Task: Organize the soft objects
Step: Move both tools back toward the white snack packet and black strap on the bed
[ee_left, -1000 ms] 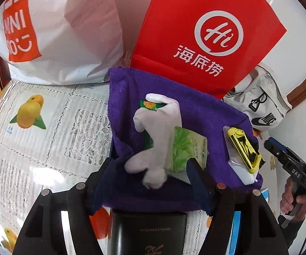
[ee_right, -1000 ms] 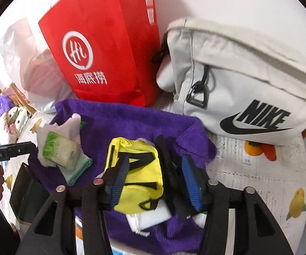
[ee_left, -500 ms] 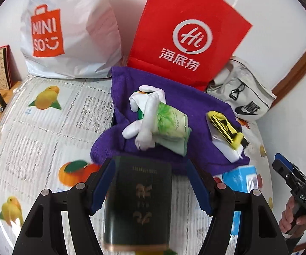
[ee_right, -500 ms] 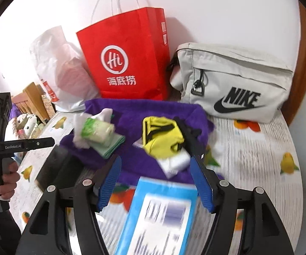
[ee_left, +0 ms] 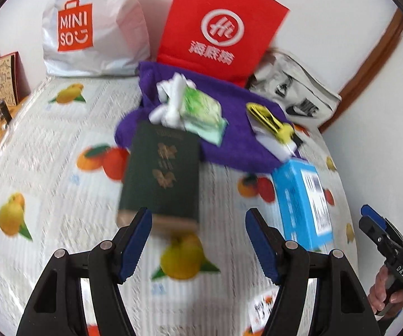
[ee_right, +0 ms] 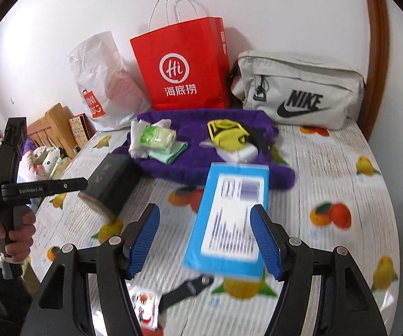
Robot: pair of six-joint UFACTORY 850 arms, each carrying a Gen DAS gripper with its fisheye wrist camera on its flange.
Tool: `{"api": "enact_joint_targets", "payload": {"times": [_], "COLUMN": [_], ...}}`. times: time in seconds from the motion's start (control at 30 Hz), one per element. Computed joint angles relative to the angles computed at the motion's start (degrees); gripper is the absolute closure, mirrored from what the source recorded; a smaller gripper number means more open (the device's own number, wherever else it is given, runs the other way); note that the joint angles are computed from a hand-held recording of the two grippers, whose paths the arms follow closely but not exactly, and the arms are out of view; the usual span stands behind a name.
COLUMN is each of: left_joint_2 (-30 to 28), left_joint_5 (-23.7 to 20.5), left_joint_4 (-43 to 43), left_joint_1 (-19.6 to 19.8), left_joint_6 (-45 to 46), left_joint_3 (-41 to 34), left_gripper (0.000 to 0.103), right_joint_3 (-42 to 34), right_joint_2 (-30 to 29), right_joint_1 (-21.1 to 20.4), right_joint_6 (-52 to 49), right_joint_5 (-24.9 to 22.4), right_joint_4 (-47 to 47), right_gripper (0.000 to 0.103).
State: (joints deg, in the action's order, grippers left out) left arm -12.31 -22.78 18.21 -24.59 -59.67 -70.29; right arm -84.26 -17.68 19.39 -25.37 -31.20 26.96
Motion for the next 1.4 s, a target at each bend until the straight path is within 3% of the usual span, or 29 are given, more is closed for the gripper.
{"api": "enact_joint_targets", "payload": {"times": [0.27,0.37,0.67,0.73,0.8,1.0,1.13,1.2,1.23,1.4], "left_joint_2": [0.4,-0.8,-4.6,-5.7,-7.0,-9.8,-11.1,-10.9,-10.9,-8.7], "left_joint_5": [3.4,4.5,3.6,2.3,0.5,-2.3,-5.0,-5.6,-6.7,-4.0], "left_joint_4": [-2.9,-10.5,-13.1,-11.9,-8.0,0.6,9.1,15.4,18.4,19.9], "left_joint_1": [-4.6,-5.9,-9.7,-10.8,-12.0,-14.5,-16.2,-16.8,-17.2,-16.2], "left_joint_6": [0.7,7.8,14.0,14.5,12.6,7.7,1.6,-4.9,-8.0,-10.1], "left_joint_3": [4.8,5.1,2.9,1.4,-0.3,-3.2,-4.3,-3.7,-3.6,-0.8], "left_gripper": [0.035,0.036,0.033,0.024,0.023,0.006,0.006,0.015,0.026,0.048], "right_joint_3": [9.1,11.8,18.5,19.3,20.1,21.4,22.4,22.8,22.9,23.4], "right_joint_2": [6.1,7.6,11.6,12.2,12.7,13.4,14.2,14.4,14.5,14.7], "right_joint_1": [-0.3,-1.1,-2.9,-3.0,-3.2,-3.1,-3.1,-3.2,-3.3,-3.1], "right_joint_6": [1.8,0.6,1.6,1.5,-0.7,-1.5,-1.9,-1.5,-0.9,0.7], "right_joint_5": [2.9,4.2,6.6,7.5,7.8,8.1,8.7,8.8,8.7,8.7], "right_joint_4": [-2.7,-1.2,-1.9,-1.7,0.8,1.0,1.0,0.7,0.1,-1.6], "right_gripper": [0.036,0.036,0.036,0.036,0.036,0.036,0.036,0.036,0.036,0.036]}}
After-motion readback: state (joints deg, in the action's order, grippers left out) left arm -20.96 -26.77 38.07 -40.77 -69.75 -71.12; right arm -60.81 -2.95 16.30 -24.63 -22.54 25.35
